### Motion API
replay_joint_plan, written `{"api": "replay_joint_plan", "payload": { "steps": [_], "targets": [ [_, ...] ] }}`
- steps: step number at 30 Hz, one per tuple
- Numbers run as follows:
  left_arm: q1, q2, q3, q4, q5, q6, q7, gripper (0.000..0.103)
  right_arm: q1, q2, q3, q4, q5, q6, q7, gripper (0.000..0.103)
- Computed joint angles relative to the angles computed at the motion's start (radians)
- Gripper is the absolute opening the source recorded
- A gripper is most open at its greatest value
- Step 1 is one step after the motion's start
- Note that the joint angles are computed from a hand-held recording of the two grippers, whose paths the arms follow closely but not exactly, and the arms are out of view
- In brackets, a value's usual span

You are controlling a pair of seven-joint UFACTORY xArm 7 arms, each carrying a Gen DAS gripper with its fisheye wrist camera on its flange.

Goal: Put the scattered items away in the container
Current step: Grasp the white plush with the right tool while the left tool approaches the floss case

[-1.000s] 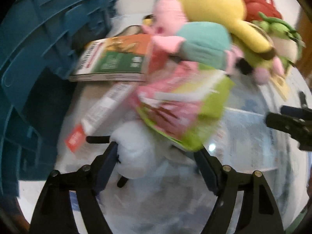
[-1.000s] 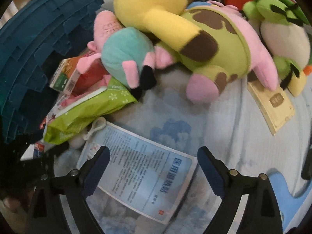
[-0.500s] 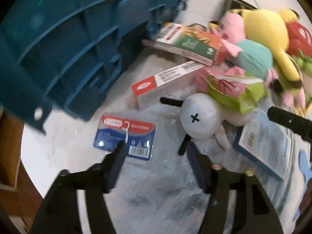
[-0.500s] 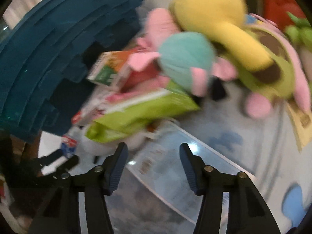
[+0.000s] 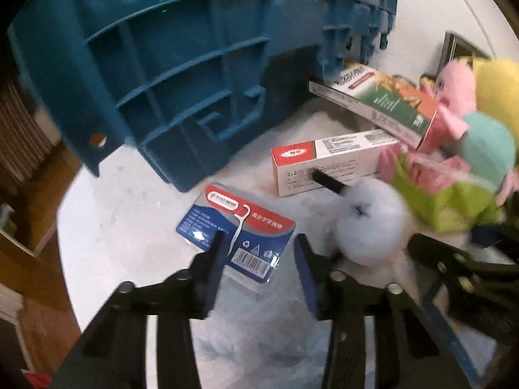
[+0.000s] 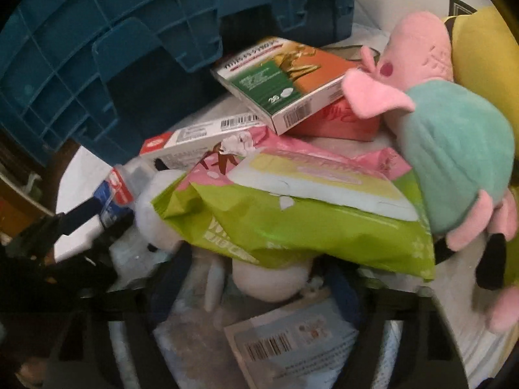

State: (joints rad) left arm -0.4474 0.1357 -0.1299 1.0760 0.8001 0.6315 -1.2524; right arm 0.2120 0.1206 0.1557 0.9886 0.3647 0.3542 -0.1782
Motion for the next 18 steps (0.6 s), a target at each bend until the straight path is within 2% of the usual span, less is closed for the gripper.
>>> {"api": "replay_joint_plan", "payload": {
  "steps": [1,4,7,9,12,13,14,16,18],
  "targets": [
    [0.008,-0.018,-0.001,-0.020,-0.027,-0.018,0.012,0.020,-0.009,-0.010,0.009,-0.010,0.044,0.001,-0.030,0.045],
    [0.023,-0.079,-0.017,-0.089,-0.123,-0.007,0.060,0.019,-0.031,-0.051,0.030,-0.032,0.241,0.070,-0.196,0.044],
    [0.048,-0.144,-0.031,-0.182,-0.265,0.002,0.133,0.019,-0.006,-0.107,0.019,-0.067,0.336,0.163,-0.290,0.044],
    [0.062,-0.197,-0.042,-0.233,-0.316,0.009,0.159,0.019,0.017,-0.138,0.006,-0.087,0.347,0.210,-0.295,0.044],
    [0.088,-0.259,-0.055,-0.271,-0.373,0.007,0.188,0.019,0.051,-0.176,-0.001,-0.121,0.252,0.206,-0.218,0.044],
    [0.097,-0.271,-0.061,-0.273,-0.381,0.008,0.190,0.026,0.055,-0.183,-0.004,-0.129,0.201,0.193,-0.174,0.044],
    [0.107,-0.278,-0.069,-0.271,-0.375,0.009,0.181,0.042,0.058,-0.189,-0.006,-0.136,0.152,0.181,-0.131,0.045],
    [0.125,-0.293,-0.088,-0.266,-0.334,0.012,0.147,0.064,0.057,-0.192,-0.017,-0.136,0.084,0.154,-0.071,0.048],
    [0.133,-0.295,-0.099,-0.261,-0.323,0.009,0.142,0.065,0.052,-0.192,-0.020,-0.127,-0.008,0.122,0.008,0.047]
  ]
}}
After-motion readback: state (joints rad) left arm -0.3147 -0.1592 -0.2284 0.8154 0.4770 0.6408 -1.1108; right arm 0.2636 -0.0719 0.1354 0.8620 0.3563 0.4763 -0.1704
